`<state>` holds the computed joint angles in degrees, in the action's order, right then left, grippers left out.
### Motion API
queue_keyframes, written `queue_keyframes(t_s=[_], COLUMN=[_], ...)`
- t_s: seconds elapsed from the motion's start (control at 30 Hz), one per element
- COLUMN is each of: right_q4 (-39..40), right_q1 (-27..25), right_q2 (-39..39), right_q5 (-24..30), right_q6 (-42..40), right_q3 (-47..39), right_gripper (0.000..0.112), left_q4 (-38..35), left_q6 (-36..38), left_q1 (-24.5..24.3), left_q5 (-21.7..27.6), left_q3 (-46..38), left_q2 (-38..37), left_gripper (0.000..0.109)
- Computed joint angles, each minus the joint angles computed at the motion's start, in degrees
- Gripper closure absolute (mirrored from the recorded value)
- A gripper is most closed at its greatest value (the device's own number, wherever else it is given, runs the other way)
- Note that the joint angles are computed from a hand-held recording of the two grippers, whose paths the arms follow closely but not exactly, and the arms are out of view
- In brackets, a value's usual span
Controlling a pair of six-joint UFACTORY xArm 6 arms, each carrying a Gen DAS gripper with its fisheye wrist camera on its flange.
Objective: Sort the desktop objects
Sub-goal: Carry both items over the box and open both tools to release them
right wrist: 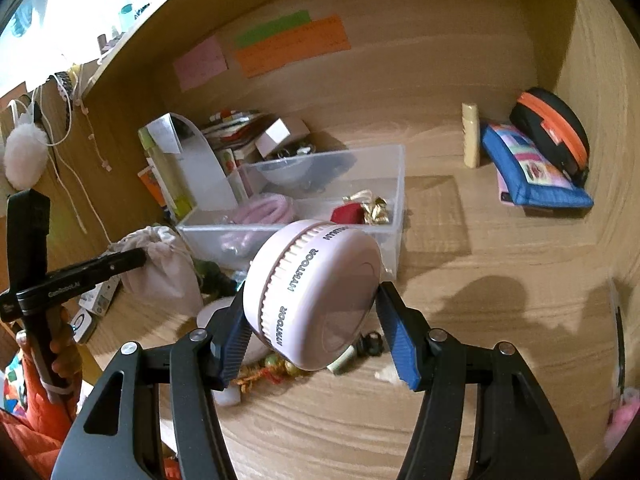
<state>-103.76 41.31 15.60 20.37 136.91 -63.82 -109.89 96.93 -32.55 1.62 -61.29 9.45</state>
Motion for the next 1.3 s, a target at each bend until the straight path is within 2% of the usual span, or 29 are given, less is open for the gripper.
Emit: queue_keyframes(t_s=[0.27,0.63,0.73,0.87,1.0,1.3], right_q4=[-0.2,-0.9,-0.9,0.0,1.0,10.6], right_q1=[-0.3,-1.7,-2.3,-3.3,-4.8,-8.3], right_q2=[1.1,1.8,2.4,4.0,6.1,12.9], right_q5=[-0.4,-1.0,-1.2,-2.4,-4.5,-8.6], right_q6=[-2.1,-4.3,-5.2,-7.3,-9.2,-19.0], right_q3=[-2.8,-5.9,-7.1,-9.5,-12.1,-18.3], right_gripper=[0.056,0.056,0.056,0.056,0.056,0.056], left_q4=[1.5,0.4,2.6,7.8,16.0,32.8], left_q6=[-1.3,1.2,-0.6,-5.6,-13.6,-31.4], left_q1=[0.0,0.4,0.4,0.2,0.7,2.2], left_q5=[0.3,1.5,2.1,1.8,2.5,3.1], left_q3=[-3.0,-7.0,-8.4,-11.4,-14.2,-21.6], left_q2=[1.1,0.6,1.4,4.1,7.2,16.0], left_gripper=[0.098,0.098,0.098,0.098,0.098,0.098])
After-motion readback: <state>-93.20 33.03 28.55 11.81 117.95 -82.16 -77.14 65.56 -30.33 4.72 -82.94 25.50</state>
